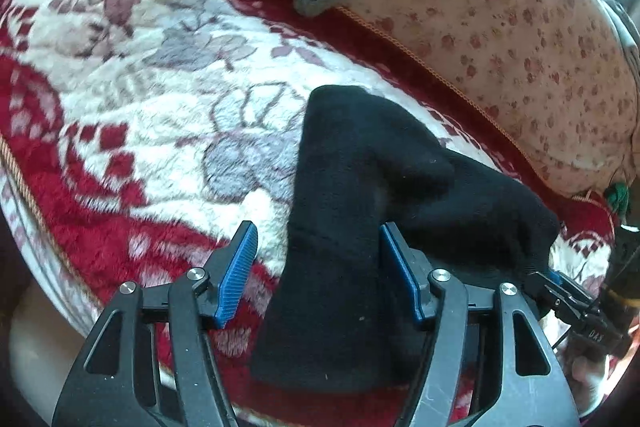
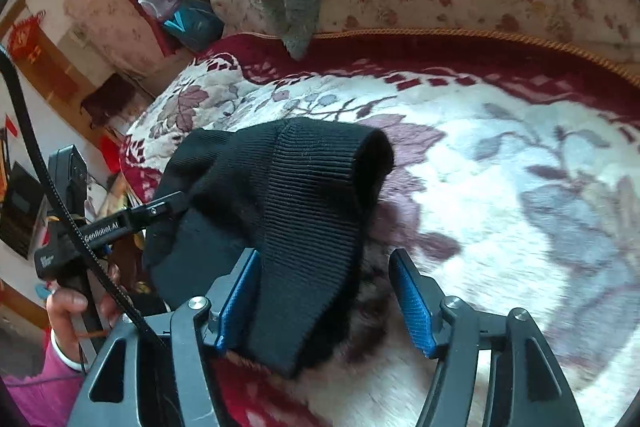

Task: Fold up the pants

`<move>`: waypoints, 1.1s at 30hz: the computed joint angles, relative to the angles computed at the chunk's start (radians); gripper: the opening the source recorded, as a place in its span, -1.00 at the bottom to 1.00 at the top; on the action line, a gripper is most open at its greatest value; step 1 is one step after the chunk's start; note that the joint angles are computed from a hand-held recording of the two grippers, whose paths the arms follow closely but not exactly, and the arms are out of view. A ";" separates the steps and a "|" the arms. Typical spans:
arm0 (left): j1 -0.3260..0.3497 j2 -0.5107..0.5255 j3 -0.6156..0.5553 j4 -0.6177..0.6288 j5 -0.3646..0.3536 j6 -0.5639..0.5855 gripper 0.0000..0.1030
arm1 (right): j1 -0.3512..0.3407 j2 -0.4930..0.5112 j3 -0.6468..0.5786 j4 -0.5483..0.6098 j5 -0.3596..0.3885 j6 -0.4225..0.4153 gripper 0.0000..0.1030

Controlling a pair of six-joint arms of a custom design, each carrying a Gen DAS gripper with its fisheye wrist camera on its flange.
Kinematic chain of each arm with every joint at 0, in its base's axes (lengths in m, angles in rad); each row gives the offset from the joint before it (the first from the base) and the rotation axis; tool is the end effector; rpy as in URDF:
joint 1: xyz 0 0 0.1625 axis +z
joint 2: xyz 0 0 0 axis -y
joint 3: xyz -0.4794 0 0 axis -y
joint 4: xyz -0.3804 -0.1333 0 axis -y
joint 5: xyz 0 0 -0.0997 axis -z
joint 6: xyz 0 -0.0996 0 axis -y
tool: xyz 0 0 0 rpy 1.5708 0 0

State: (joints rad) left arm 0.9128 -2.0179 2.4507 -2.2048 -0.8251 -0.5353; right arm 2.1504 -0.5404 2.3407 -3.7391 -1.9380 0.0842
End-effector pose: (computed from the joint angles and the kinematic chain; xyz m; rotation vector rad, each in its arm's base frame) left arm 0.0058 -0.3209 0.3835 0.0553 2.5277 -0.7662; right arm 0.3286 -0.3239 -0.0122 0.6009 -2.7764 0.6713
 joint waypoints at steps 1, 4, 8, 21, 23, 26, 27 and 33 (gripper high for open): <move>-0.015 -0.008 -0.004 0.034 0.017 -0.031 0.22 | 0.025 -0.006 -0.006 0.011 -0.061 -0.005 0.23; -0.100 -0.040 -0.007 0.180 0.104 -0.142 0.22 | 0.067 -0.029 -0.016 0.018 -0.133 -0.010 0.23; -0.218 -0.075 -0.011 0.379 0.208 -0.288 0.22 | 0.105 -0.053 -0.032 0.019 -0.118 -0.023 0.23; -0.478 -0.119 -0.040 0.871 0.301 -0.734 0.22 | 0.197 0.014 -0.107 0.043 -0.181 -0.019 0.23; -0.502 -0.118 -0.044 0.920 0.297 -0.787 0.22 | 0.198 0.015 -0.104 0.044 -0.187 -0.001 0.23; -0.542 -0.117 -0.052 1.008 0.292 -0.876 0.22 | 0.203 0.015 -0.100 0.048 -0.196 0.017 0.23; -0.558 -0.117 -0.056 1.042 0.287 -0.909 0.22 | 0.207 0.016 -0.099 0.045 -0.203 0.021 0.23; -0.630 -0.112 -0.071 1.170 0.258 -1.030 0.22 | 0.232 0.024 -0.104 0.054 -0.238 0.031 0.23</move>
